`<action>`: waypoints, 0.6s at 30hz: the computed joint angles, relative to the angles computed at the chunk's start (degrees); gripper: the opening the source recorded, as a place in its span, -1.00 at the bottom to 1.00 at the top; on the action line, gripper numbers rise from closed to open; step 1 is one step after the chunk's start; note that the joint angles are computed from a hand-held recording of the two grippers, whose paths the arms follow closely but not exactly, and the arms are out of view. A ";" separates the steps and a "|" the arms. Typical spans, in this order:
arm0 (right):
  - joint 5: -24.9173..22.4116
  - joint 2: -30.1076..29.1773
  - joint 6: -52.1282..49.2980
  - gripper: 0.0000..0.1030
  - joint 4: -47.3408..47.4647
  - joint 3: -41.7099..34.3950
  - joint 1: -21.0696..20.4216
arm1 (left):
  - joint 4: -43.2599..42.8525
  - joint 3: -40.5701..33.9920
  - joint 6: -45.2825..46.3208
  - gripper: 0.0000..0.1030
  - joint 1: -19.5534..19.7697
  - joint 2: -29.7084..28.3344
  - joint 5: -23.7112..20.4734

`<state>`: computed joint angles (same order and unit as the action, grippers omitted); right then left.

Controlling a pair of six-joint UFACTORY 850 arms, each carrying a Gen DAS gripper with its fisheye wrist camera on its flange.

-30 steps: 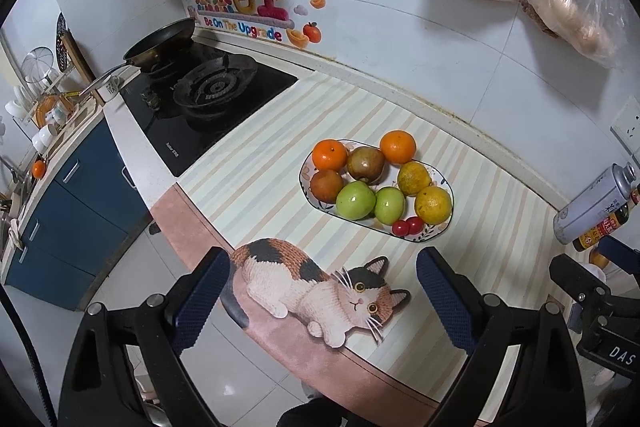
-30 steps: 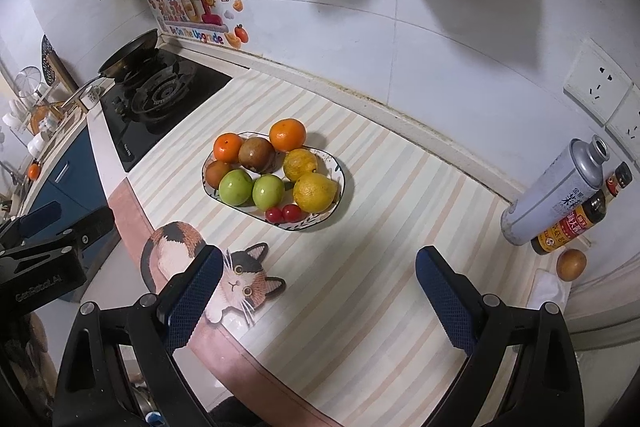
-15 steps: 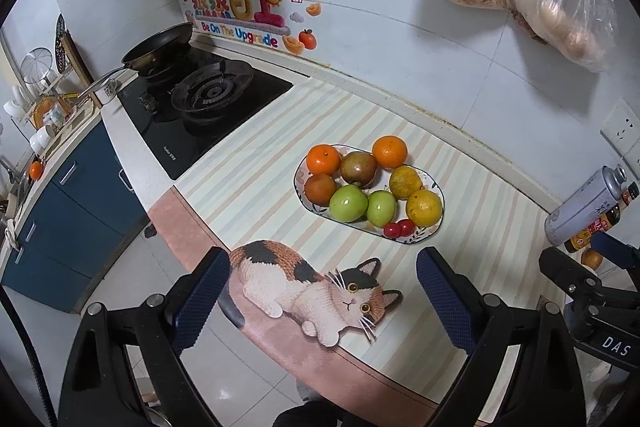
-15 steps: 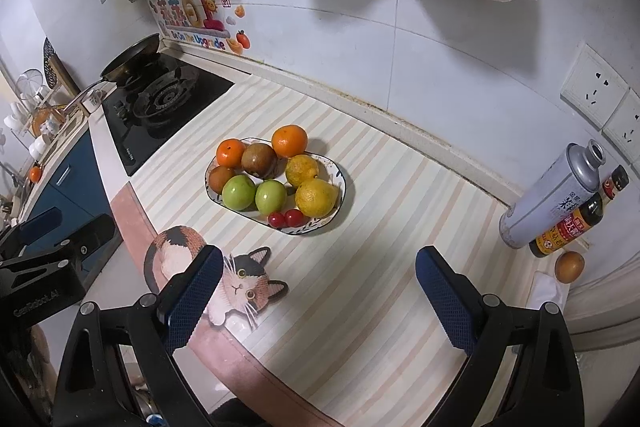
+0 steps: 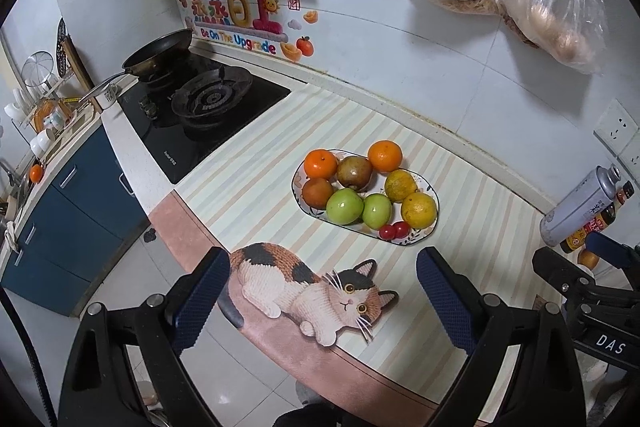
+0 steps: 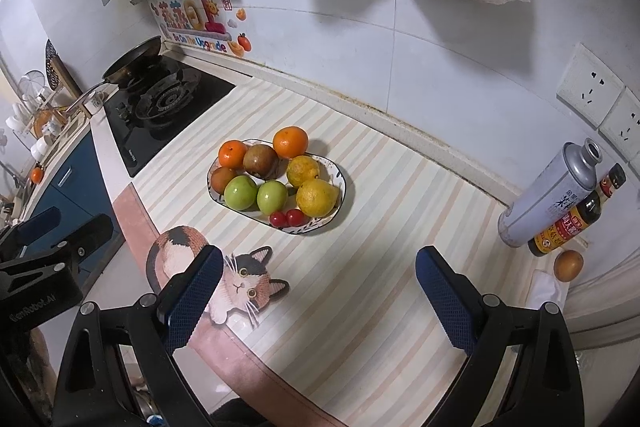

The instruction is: Organize fruits

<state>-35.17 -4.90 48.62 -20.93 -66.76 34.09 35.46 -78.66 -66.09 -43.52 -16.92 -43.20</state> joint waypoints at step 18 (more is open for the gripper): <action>-0.01 2.02 1.06 0.92 -0.76 1.22 0.26 | 0.97 0.50 -1.18 0.86 -1.19 1.03 -0.40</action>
